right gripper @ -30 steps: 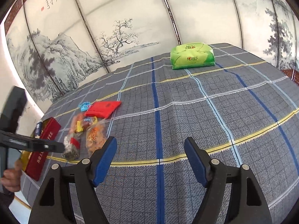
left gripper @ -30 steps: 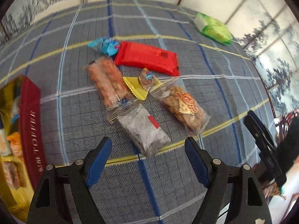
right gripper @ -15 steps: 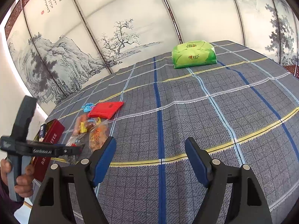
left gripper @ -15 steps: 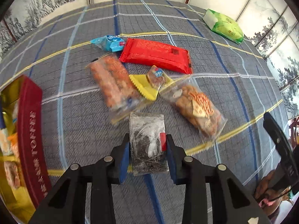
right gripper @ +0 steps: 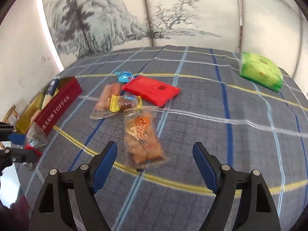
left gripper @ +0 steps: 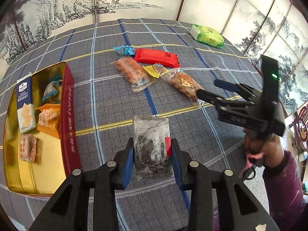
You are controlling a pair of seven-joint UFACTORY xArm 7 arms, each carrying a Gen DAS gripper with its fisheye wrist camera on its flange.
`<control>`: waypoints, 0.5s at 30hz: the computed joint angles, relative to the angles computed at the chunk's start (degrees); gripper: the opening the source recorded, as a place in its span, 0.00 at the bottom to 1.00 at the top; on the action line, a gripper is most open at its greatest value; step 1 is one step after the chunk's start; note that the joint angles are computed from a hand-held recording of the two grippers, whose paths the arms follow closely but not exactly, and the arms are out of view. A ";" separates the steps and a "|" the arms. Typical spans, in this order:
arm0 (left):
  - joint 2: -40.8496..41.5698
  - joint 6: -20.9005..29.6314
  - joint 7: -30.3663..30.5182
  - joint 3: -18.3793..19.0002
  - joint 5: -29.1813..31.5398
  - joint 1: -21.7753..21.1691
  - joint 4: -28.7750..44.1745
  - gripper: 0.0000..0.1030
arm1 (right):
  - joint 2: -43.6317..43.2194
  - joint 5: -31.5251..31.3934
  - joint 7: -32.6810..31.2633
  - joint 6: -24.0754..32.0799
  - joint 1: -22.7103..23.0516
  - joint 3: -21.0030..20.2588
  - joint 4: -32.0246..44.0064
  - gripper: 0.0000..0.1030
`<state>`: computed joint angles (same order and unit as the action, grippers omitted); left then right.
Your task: Organize snacks
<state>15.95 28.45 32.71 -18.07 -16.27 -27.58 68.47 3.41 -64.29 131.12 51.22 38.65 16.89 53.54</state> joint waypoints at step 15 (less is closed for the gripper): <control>-6.23 1.34 7.23 1.60 -11.27 4.23 -3.28 0.31 | 3.99 4.56 -9.79 -1.28 0.47 -3.34 3.96 0.40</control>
